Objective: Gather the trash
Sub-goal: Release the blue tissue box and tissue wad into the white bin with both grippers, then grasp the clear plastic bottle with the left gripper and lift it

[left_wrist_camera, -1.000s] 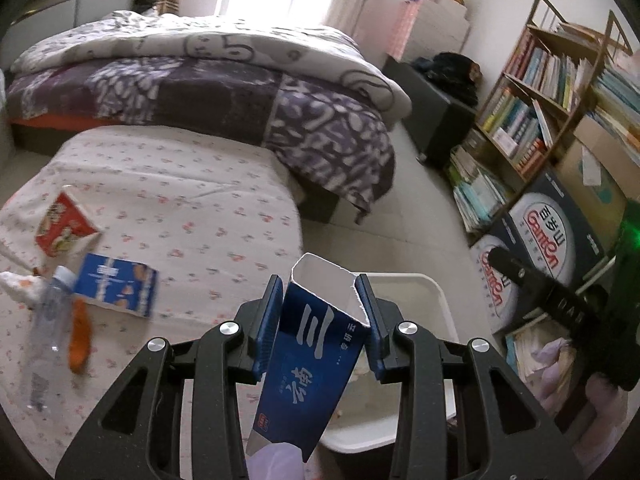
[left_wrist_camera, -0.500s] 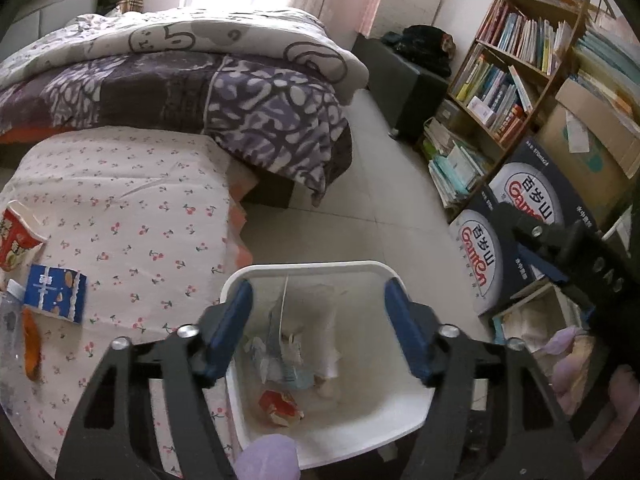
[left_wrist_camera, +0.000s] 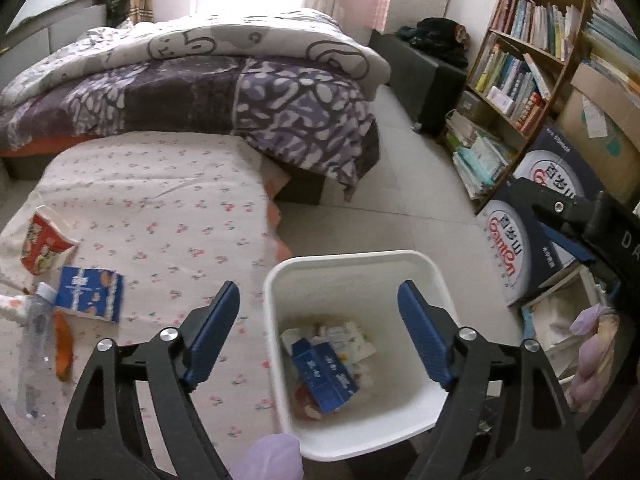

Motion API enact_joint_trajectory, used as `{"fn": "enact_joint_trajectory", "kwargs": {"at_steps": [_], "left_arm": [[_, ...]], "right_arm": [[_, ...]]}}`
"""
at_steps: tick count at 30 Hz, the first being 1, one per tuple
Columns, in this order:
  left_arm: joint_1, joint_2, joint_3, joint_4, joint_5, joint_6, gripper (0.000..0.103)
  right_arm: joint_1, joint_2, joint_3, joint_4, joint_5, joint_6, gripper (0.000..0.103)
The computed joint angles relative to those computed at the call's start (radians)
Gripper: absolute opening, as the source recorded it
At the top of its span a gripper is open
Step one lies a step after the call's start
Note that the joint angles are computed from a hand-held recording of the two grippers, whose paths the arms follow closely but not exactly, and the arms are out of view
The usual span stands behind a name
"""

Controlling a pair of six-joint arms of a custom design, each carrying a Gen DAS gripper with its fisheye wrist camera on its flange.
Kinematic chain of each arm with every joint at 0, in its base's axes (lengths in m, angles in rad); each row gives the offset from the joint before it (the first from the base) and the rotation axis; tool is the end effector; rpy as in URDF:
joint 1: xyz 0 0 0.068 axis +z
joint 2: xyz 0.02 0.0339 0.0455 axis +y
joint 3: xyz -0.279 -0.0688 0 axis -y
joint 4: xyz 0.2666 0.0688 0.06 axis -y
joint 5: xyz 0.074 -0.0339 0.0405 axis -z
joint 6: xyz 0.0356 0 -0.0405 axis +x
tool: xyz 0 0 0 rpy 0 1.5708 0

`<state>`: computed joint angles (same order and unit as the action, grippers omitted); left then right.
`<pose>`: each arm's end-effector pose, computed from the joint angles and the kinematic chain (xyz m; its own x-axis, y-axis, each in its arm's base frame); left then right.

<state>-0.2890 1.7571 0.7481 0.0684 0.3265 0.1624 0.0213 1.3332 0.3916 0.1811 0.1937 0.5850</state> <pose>0.3111 -0.1044 0.1070 -0.6913 0.3653 -0.6234 0.5704 0.8056 -0.1604 0.2387 -0.0018 0.1293 -0.5091 0.5312 -0.6773 0.4794 0.8285 0.2894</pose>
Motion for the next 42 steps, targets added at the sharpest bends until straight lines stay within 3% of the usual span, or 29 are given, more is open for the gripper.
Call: {"fn": "enact_joint_trajectory", "kwargs": {"at_steps": [8,14,17,23,25,26,28,33,39,42], "left_arm": [[0.115,0.052,0.034,-0.028,-0.081,0.06,0.088],[0.217,0.13,0.109,-0.065,-0.175,0.131,0.088],[0.285,0.168,0.165,-0.084,-0.212,0.151,0.088],[0.432,0.311,0.388,-0.242,-0.289,0.17,0.088],[0.464,0.348,0.448,-0.287,-0.291,0.172,0.083],[0.477,0.364,0.476,-0.309,-0.292,0.176,0.073],[0.501,0.402,0.533,-0.361,-0.305,0.191,0.067],[0.532,0.515,0.653,-0.467,-0.326,0.242,0.067],[0.55,0.565,0.668,-0.456,-0.314,0.298,0.065],[0.57,0.542,0.641,-0.448,-0.274,0.326,0.057]], "right_arm": [[0.126,0.105,0.083,-0.038,0.064,0.016,0.092],[0.209,0.202,0.162,-0.068,0.085,0.028,0.094],[0.248,0.248,0.204,-0.081,0.098,0.03,0.094],[0.313,0.353,0.293,-0.109,0.109,0.03,0.094],[0.331,0.385,0.322,-0.121,0.114,0.03,0.094],[0.339,0.399,0.338,-0.128,0.116,0.03,0.094],[0.354,0.424,0.365,-0.14,0.118,0.036,0.094],[0.394,0.495,0.441,-0.173,0.107,0.035,0.094],[0.449,0.586,0.547,-0.213,0.094,0.019,0.094],[0.475,0.626,0.593,-0.228,0.087,0.01,0.094]]}}
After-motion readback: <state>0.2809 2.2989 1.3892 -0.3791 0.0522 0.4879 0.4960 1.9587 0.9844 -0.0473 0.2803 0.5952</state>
